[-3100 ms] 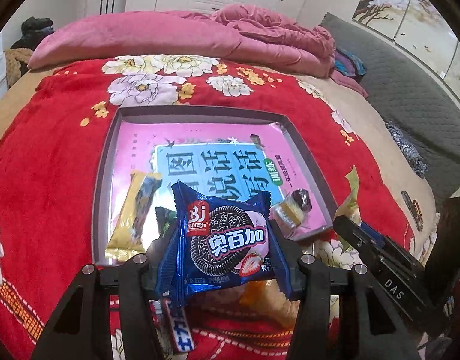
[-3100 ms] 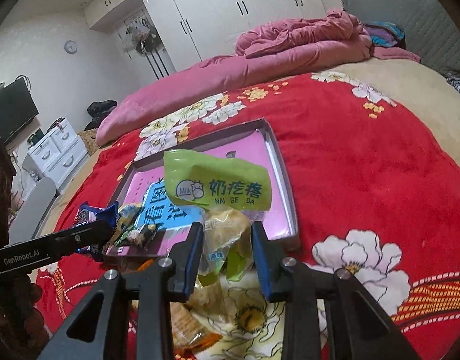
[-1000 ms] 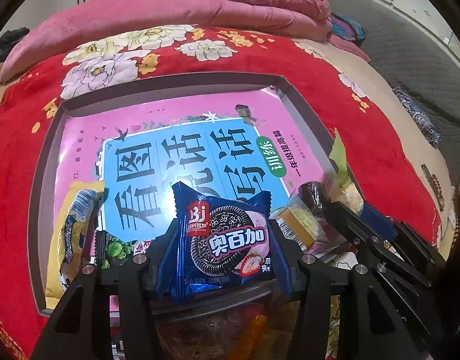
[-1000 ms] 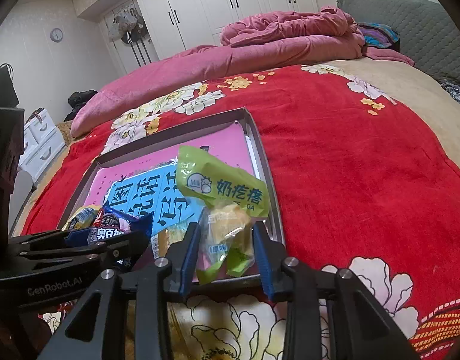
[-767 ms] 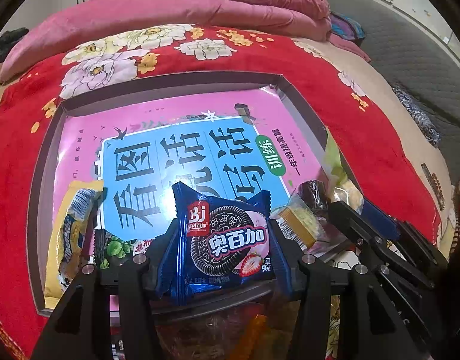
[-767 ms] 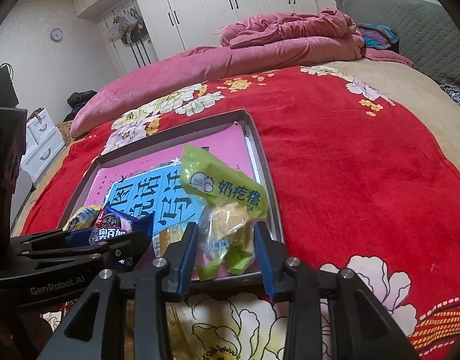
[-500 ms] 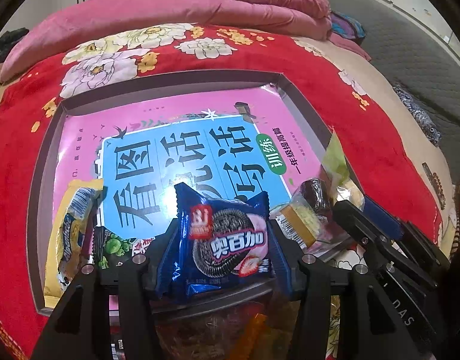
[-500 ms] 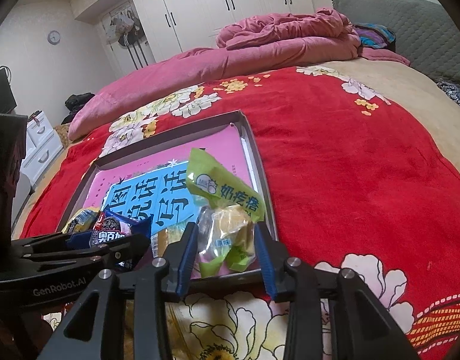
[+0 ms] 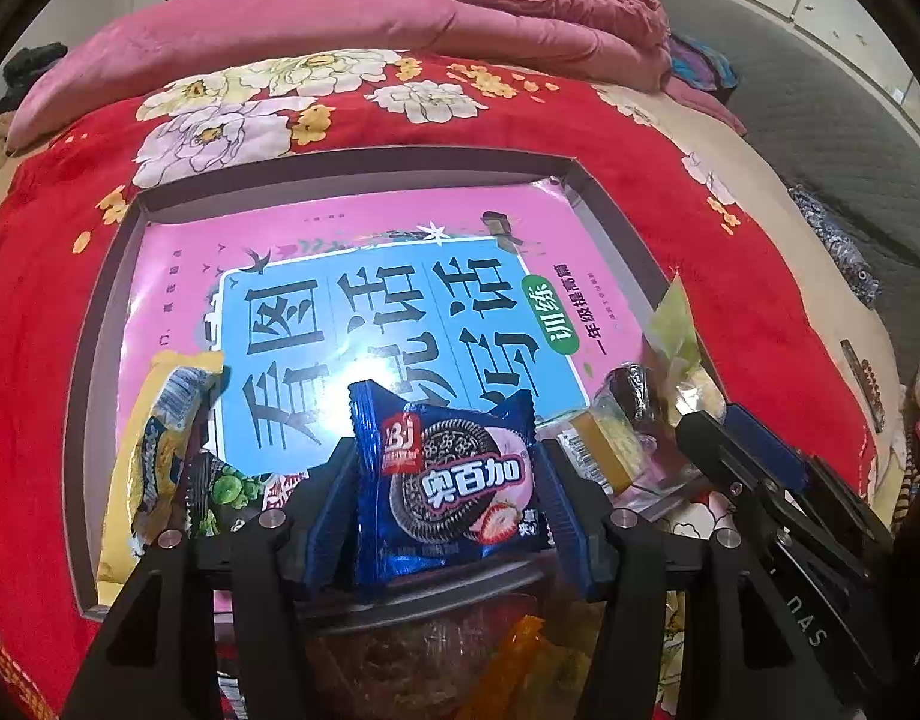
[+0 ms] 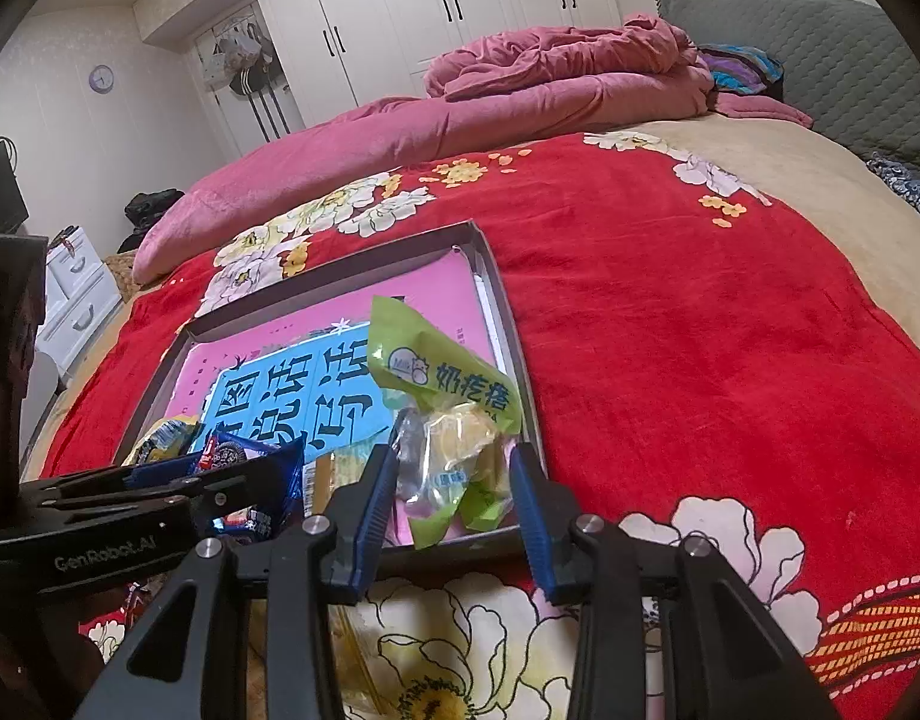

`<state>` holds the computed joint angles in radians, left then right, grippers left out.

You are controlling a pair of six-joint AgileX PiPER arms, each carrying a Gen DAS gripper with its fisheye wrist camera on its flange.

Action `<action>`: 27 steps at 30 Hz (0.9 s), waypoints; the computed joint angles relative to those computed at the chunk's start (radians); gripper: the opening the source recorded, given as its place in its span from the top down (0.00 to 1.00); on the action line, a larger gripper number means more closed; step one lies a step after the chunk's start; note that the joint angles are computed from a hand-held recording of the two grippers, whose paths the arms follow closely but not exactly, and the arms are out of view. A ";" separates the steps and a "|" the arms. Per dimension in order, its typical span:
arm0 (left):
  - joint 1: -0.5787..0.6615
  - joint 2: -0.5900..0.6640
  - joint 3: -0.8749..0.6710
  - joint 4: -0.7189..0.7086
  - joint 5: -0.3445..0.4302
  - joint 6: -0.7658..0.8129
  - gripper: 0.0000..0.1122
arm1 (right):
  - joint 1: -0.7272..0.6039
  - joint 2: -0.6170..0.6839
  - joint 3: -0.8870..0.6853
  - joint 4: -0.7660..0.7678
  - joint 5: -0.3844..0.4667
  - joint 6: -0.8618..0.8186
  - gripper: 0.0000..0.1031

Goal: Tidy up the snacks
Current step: 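Lower and open the left tool onto the book while the right tool releases the green bag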

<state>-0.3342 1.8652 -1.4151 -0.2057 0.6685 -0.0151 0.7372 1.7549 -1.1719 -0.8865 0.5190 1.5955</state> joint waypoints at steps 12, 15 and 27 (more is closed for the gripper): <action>0.028 -0.053 0.038 -0.053 -0.012 0.025 0.41 | 0.001 -0.012 0.013 -0.007 -0.003 0.011 0.58; 0.036 -0.070 0.050 -0.069 -0.015 0.030 0.40 | 0.004 -0.014 0.013 -0.005 -0.005 0.009 0.54; 0.088 -0.133 0.090 -0.107 -0.019 0.037 0.38 | 0.019 -0.020 0.010 -0.036 0.004 0.033 0.45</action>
